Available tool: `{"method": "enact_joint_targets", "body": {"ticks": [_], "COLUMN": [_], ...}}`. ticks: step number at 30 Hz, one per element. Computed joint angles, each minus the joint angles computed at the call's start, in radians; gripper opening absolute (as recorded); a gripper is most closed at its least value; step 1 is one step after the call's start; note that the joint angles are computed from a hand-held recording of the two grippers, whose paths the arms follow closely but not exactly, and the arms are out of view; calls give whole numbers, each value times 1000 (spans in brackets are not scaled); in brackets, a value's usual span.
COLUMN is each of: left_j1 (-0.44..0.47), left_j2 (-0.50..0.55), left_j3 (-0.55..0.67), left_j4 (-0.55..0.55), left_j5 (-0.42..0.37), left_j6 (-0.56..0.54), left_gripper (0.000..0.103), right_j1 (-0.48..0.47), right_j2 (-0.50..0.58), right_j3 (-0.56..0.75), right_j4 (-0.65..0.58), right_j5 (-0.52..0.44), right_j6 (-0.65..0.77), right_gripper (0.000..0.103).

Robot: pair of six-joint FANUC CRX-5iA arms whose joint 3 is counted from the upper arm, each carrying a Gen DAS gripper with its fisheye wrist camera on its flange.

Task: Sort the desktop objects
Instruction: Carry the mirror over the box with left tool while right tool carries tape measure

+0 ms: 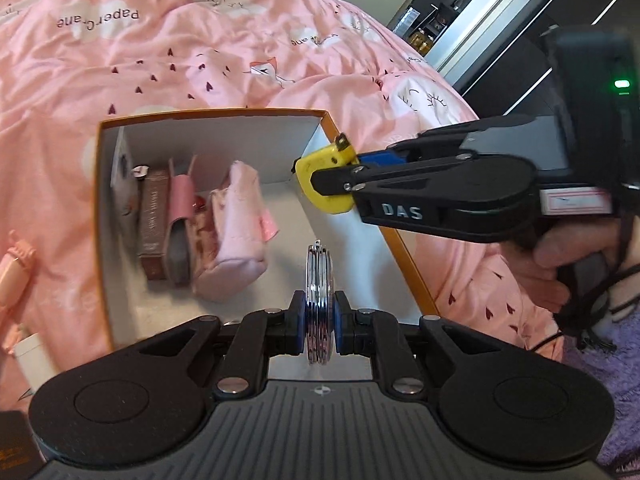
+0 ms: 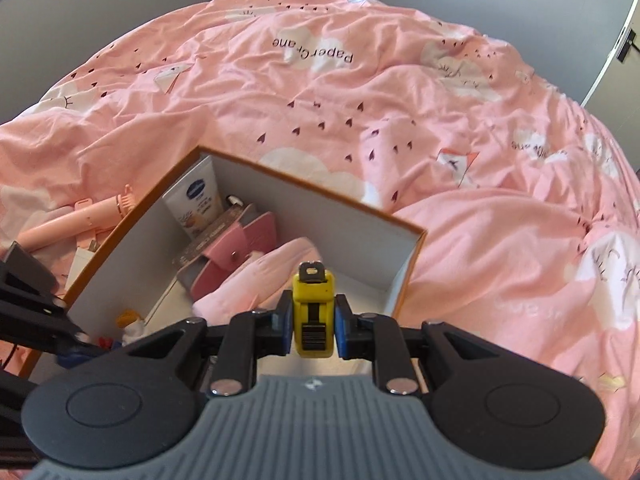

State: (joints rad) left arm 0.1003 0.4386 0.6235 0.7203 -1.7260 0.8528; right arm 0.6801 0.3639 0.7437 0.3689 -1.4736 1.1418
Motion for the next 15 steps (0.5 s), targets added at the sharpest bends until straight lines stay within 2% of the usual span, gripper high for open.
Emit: {"method": "enact_joint_targets", "body": {"ticks": [8, 15], "left_j1": [-86, -125], "left_j2": [90, 142], "left_j3": [97, 197], "left_j4": [-68, -153], "left_j5": [42, 88], "left_j6": [123, 179], "left_gripper": [15, 15], "right_j1": [-21, -36], "right_j2": [-35, -41], "right_j3": [-47, -66], "right_j4": [0, -9], "right_j5": [35, 60], "right_j6": [21, 18], "right_gripper": [21, 21]}}
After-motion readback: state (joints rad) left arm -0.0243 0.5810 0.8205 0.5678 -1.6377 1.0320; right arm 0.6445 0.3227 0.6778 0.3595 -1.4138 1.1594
